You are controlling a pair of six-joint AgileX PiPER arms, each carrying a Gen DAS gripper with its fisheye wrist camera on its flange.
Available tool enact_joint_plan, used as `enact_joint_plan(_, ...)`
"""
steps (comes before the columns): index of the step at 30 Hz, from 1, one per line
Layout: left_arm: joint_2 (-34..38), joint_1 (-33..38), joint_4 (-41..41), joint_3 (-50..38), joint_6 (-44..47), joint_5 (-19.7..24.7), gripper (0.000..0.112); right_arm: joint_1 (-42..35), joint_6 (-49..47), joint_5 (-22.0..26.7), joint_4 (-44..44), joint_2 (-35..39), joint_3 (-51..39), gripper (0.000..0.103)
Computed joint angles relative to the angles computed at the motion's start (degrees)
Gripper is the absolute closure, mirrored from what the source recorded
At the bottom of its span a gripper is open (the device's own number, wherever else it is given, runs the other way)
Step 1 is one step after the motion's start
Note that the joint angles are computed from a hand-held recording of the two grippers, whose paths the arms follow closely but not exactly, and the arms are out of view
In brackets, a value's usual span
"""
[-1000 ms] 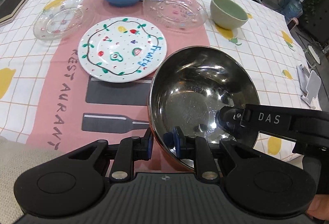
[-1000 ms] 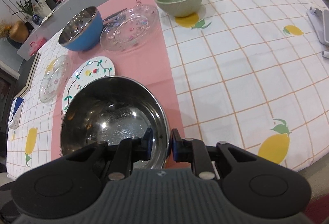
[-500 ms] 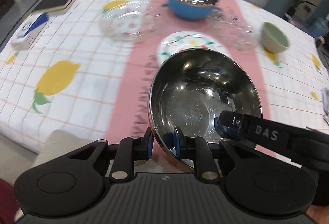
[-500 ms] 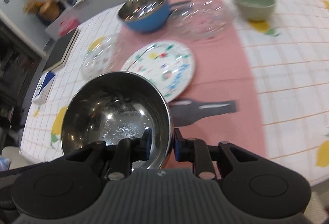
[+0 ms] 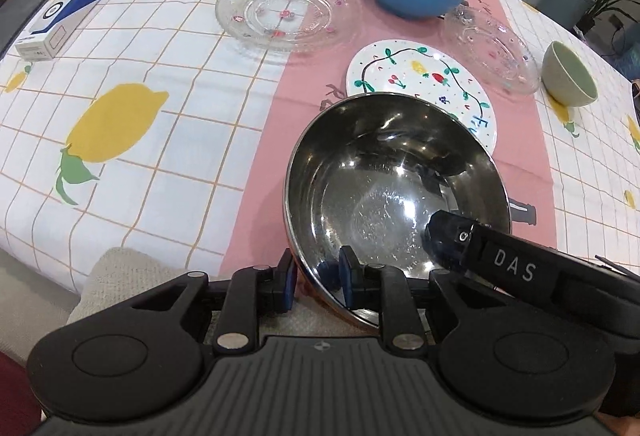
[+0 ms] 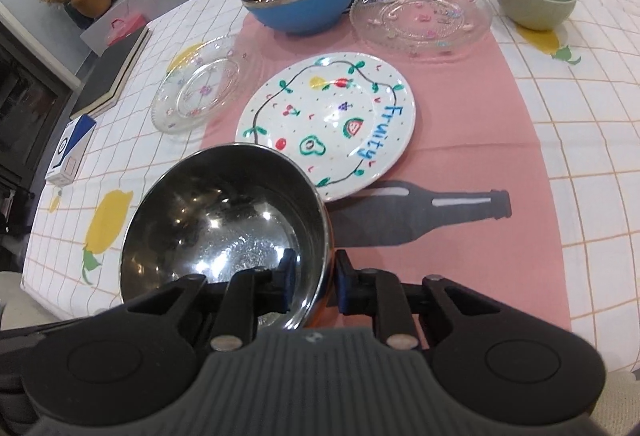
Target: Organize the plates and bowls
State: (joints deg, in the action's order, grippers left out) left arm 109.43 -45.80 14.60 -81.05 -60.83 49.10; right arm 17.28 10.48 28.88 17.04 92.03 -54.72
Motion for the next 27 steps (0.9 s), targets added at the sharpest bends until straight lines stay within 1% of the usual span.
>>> enact_joint_plan(3, 1.18, 0.28, -0.51, -0.90, 0.95, -0.02, 0.080, -0.07, -0.30, -1.19, 0.63, -0.56, 0.89, 0.087)
enact_joint_plan(4, 1.34, 0.07, -0.12, -1.25, 0.88, 0.48, 0.079, -0.09, -0.85, -1.40, 0.99, -0.68, 1.13, 0.084)
enact_joint_plan(5, 1.70, -0.27, 0.57, -1.87, 0.43, 1.42, 0.074, 0.05, -0.22, -1.43, 0.38, -0.75, 1.20, 0.082)
enact_joint_plan(7, 2.25, -0.81, 1.88, -2.75, -0.96, 3.22, 0.065, 0.71, 4.72, -1.07, -4.07, -1.05, 1.10, 0.069)
enact_joint_plan(8, 2.40, -0.92, 2.18, -3.04, -1.50, 4.01, 0.059, 0.69, 5.61, -1.27, -4.77, -1.48, 1.44, 0.065)
enact_joint_plan(9, 2.41, -0.87, 2.10, -3.07, -1.75, 4.39, 0.053, 0.42, 5.07, -1.77, -4.07, -2.12, 2.05, 0.058)
enact_joint_plan(12, 1.27, -0.91, 2.18, -1.74, -2.23, 3.02, 0.045, -0.09, 4.65, -3.27, -3.38, -4.11, 3.79, 0.049)
enact_joint_plan(13, 0.89, -1.36, 3.23, -1.54, -3.05, 3.05, 0.045, -0.04, 5.72, -3.53, -4.24, -4.65, 4.13, 0.043)
enact_joint_plan(16, -0.04, -3.39, 8.23, -1.42, -6.79, 4.07, 0.043, -0.37, 6.46, -4.96, -4.26, -6.35, 5.51, 0.033)
enact_joint_plan(19, -0.76, -5.32, 13.52, -1.61, -10.48, 5.19, 0.041, -1.53, 3.40, -6.63, -0.51, -7.92, 6.87, 0.026)
enact_joint_plan(22, -0.60, -6.90, 18.22, -2.90, -13.46, 7.36, 0.040, -1.91, 3.83, -7.80, -0.57, -9.28, 7.30, 0.025)
enact_joint_plan(23, -0.37, -7.33, 19.28, -3.68, -13.92, 8.41, 0.040, -1.84, 5.13, -7.36, -2.38, -9.42, 6.69, 0.024)
enact_joint_plan(26, 0.70, -7.58, 20.67, -6.91, -13.05, 11.10, 0.040, -0.38, 15.02, -5.83, -14.12, -9.65, 4.19, 0.024)
enact_joint_plan(27, 1.21, -7.50, 20.62, -8.34, -11.98, 11.96, 0.040, -0.24, 16.89, -5.53, -16.52, -9.82, 3.61, 0.024)
